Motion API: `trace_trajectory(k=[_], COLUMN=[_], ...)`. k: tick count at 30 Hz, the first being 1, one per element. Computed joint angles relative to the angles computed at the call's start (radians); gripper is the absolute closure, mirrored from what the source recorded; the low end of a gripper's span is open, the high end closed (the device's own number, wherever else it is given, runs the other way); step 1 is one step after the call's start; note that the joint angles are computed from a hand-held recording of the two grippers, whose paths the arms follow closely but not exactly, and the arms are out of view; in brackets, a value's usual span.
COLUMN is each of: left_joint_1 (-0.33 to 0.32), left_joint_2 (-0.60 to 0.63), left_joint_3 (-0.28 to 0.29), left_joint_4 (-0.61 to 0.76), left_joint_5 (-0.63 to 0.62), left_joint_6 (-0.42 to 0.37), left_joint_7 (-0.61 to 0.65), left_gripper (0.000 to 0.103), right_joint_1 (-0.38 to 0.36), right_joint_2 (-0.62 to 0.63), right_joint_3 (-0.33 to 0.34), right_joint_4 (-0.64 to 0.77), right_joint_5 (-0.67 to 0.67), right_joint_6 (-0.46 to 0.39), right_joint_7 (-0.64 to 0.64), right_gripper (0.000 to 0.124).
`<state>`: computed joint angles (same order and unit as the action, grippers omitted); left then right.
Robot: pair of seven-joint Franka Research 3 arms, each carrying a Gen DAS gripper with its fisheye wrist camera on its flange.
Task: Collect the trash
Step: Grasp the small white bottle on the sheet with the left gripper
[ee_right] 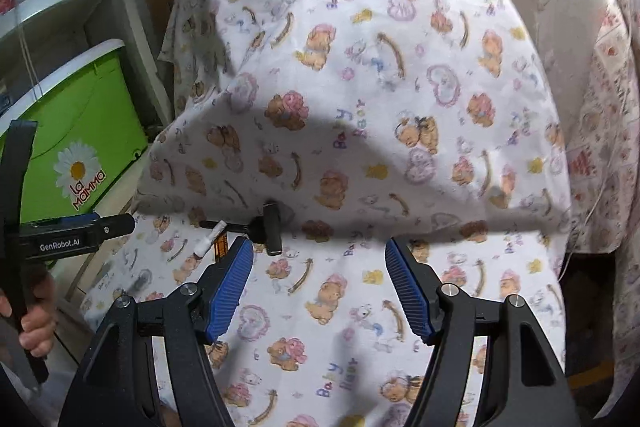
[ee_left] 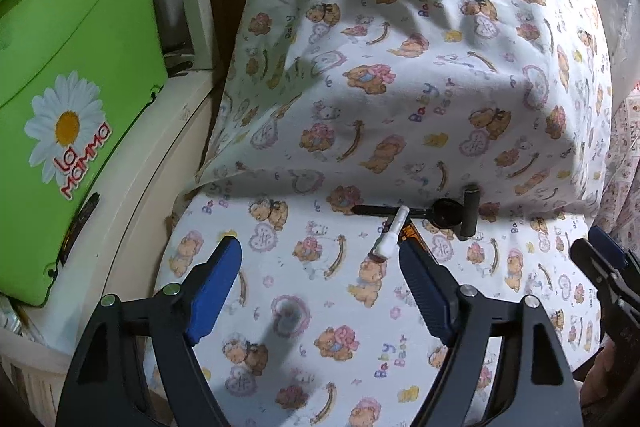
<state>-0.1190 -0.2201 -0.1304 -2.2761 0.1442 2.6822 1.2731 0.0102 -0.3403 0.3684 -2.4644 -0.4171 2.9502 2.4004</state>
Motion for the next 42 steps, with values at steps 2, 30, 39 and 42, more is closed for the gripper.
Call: trace_trajectory(k=[2, 30, 39, 42], left_joint_1=[-0.021, -0.010, -0.031, -0.030], left_joint_2=[0.031, 0.293, 0.294, 0.258], left_joint_3=[0.015, -0.057, -0.065, -0.064], left_joint_4=[0.023, 0.249, 0.239, 0.212], left_joint_5=[-0.051, -0.174, -0.089, -0.107], left_joint_6=[-0.008, -0.178, -0.184, -0.155], left_joint_7=[0.058, 0.122, 0.071, 0.063], left_gripper=[0.026, 0.086, 0.090, 0.090], right_joint_1=[0.003, 0.152, 0.163, 0.168], right_joint_2=[0.031, 0.164, 0.166, 0.176], right_joint_3=[0.001, -0.153, -0.165, -0.167], right_joint_4=[0.024, 0.109, 0.108, 0.114], right_joint_5=[-0.001, -0.093, -0.079, -0.066], right_joint_6=[-0.017, -0.078, -0.081, -0.070], right_joint_7=[-0.004, 0.085, 0.078, 0.065], right_gripper=[0.053, 0.053, 0.053, 0.053])
